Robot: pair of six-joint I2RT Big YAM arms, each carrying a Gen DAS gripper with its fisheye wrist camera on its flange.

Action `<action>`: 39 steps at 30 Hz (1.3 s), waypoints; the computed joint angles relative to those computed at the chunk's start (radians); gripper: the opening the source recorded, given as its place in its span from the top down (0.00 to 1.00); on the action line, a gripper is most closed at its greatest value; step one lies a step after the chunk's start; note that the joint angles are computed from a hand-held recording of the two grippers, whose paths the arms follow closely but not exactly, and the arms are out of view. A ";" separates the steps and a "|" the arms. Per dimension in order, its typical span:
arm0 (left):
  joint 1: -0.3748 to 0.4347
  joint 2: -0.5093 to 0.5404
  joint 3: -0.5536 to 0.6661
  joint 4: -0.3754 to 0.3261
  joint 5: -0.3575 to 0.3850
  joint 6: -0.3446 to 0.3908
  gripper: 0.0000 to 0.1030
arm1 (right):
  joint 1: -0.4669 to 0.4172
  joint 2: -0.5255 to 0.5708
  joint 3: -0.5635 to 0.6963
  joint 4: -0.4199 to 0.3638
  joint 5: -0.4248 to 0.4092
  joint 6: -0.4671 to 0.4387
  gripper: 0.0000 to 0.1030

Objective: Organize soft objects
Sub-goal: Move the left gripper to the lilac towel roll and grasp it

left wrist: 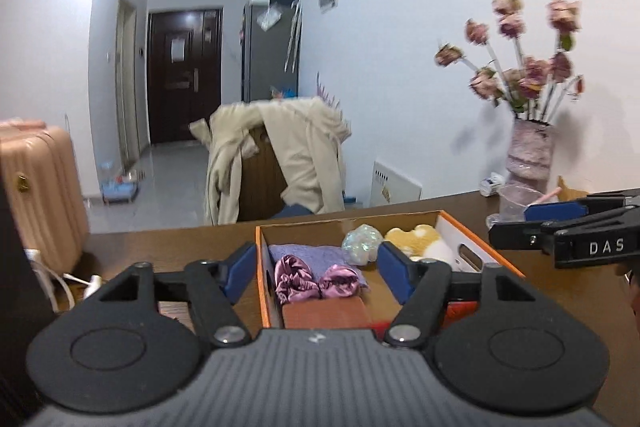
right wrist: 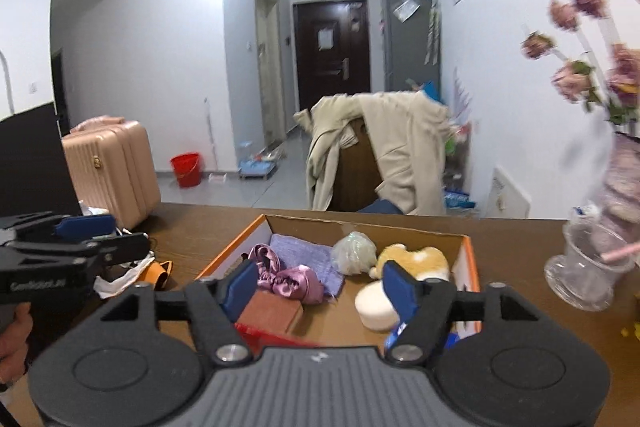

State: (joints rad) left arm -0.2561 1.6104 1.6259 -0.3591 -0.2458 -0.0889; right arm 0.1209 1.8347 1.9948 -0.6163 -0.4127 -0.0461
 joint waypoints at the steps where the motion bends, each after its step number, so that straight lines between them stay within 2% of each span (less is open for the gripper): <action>1: -0.012 -0.042 -0.065 0.040 -0.008 0.008 0.23 | -0.001 -0.058 -0.096 0.059 0.007 0.011 0.26; 5: -0.047 -0.194 -0.315 0.179 -0.006 0.051 0.15 | -0.002 -0.247 -0.431 0.275 -0.025 0.008 0.16; 7: -0.067 -0.273 -0.455 0.280 -0.029 0.072 0.08 | 0.010 -0.331 -0.587 0.389 -0.011 0.024 0.12; 8: -0.079 -0.311 -0.522 0.326 -0.046 0.070 0.03 | 0.017 -0.371 -0.661 0.442 0.001 0.026 0.06; 9: -0.086 -0.341 -0.574 0.356 -0.055 0.062 0.02 | 0.028 -0.409 -0.734 0.493 0.025 0.023 0.02; 12: -0.119 -0.428 -0.703 0.382 -0.091 0.008 0.00 | 0.064 -0.507 -0.924 0.626 0.117 0.054 0.00; 14: -0.140 -0.476 -0.765 0.366 -0.113 -0.045 0.00 | 0.071 -0.553 -1.016 0.673 0.119 0.079 0.00; 17: -0.155 -0.519 -0.818 0.347 -0.139 -0.049 0.00 | 0.081 -0.588 -1.078 0.656 0.141 0.061 0.00; 22: -0.161 -0.564 -0.850 0.339 -0.169 -0.063 0.00 | 0.090 -0.620 -1.109 0.621 0.164 0.126 0.00; 26: -0.160 -0.572 -0.850 0.338 -0.184 -0.053 0.00 | 0.101 -0.635 -1.119 0.624 0.172 0.119 0.00; 30: -0.131 -0.535 -0.821 0.327 -0.193 -0.046 0.00 | 0.104 -0.627 -1.093 0.580 0.141 0.105 0.02; 32: -0.099 -0.500 -0.785 0.313 -0.163 -0.038 0.00 | 0.104 -0.607 -1.069 0.546 0.127 0.113 0.06; 36: -0.028 -0.409 -0.684 0.281 -0.044 -0.066 0.04 | 0.100 -0.553 -0.988 0.462 0.051 0.189 0.27; 37: -0.011 -0.381 -0.657 0.276 -0.007 -0.069 0.05 | 0.101 -0.534 -0.962 0.448 0.022 0.223 0.29; 39: 0.028 -0.317 -0.597 0.255 0.081 -0.080 0.21 | 0.108 -0.488 -0.912 0.428 -0.036 0.281 0.33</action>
